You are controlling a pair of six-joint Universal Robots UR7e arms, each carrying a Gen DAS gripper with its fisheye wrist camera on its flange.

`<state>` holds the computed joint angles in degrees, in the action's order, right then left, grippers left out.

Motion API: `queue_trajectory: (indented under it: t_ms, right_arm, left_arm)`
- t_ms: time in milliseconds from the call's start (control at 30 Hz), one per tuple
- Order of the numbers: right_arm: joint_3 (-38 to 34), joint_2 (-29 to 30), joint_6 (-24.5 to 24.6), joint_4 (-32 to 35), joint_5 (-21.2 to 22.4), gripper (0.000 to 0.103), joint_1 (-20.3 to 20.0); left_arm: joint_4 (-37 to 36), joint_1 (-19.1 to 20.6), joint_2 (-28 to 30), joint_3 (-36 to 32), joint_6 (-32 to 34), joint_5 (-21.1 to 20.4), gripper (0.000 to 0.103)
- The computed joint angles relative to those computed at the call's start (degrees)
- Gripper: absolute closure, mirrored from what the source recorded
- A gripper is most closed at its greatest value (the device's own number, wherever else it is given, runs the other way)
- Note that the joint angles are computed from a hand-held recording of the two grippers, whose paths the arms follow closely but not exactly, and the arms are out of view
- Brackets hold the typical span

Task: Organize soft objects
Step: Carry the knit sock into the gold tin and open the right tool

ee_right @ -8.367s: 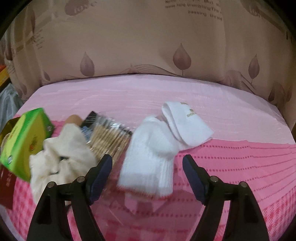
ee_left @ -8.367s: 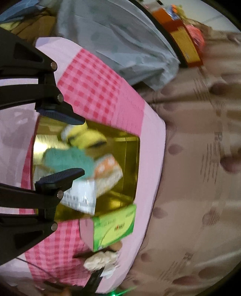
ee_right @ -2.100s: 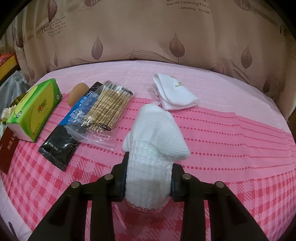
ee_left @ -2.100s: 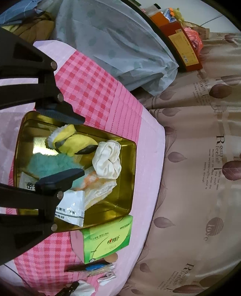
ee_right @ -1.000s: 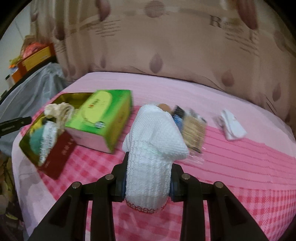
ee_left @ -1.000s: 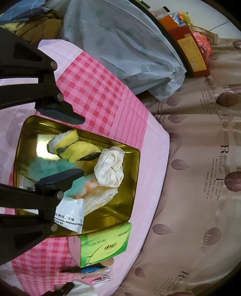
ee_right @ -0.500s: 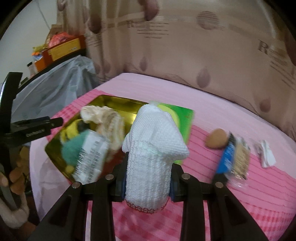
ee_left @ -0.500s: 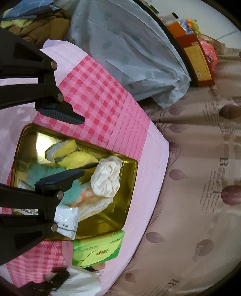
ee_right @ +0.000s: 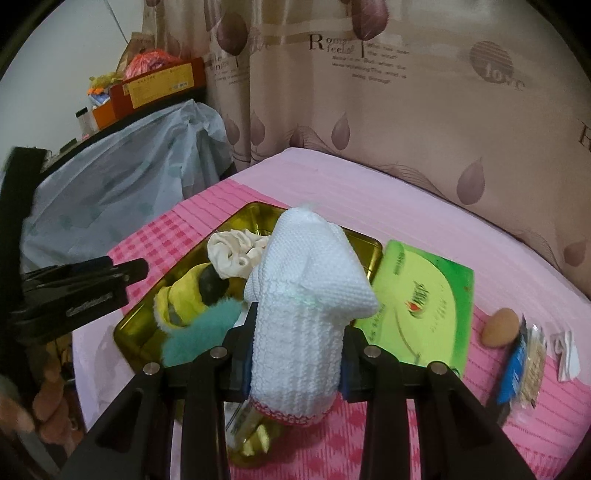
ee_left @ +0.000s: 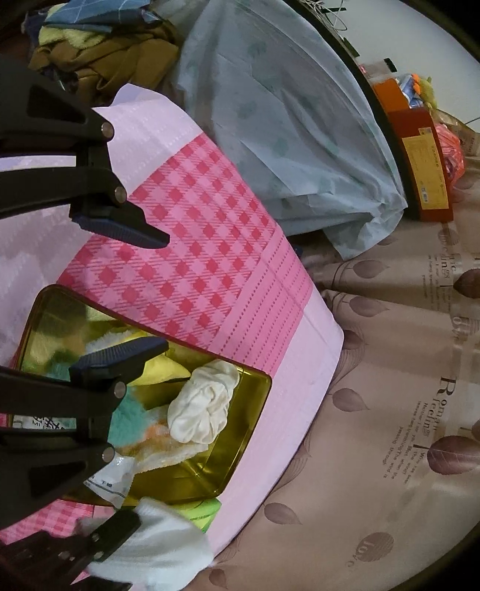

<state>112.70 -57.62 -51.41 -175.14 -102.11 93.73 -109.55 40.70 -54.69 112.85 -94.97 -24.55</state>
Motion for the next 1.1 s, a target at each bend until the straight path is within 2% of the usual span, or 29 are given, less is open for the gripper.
queue_trajectory:
  t_ms: [133,333,400,500,533,733,1100]
  right_arm:
    - [-2.88,3.15,1.2,1.02,-2.19,0.072,0.5]
    - [-4.37,5.39,1.16,0.28,-3.28,0.069,0.91]
    - [-4.44,5.58,1.0,0.18,-3.36,0.064,0.97]
    - [-4.04,5.61,1.06,-0.87,-2.03,0.048,0.81]
    - [-3.7,5.56,0.88,-1.55,-1.75,0.039,0.8]
    - [-2.1,4.29,0.18,-3.05,-0.37,0.028,0.59]
    - [3.38,-1.49,-0.89,-2.72,3.49,0.025,-1.82]
  left_arm:
    - [-0.58,0.03,-0.31,0.27,0.36,-0.2,0.052]
    - [-0.82,0.35,-0.38,0.25,0.58,-0.48,0.052]
    - [-1.37,0.43,-0.35,0.25,1.0,-0.56,0.052]
    - [-1.37,0.41,-0.35,0.2,1.12,-0.56,0.052]
    - [-1.56,0.43,-0.38,0.31,1.15,-0.53,0.052]
    - [-1.73,0.49,-0.01,0.09,1.54,-0.48,0.052]
    - [-1.35,0.27,0.6,-0.34,2.05,-0.26,0.052]
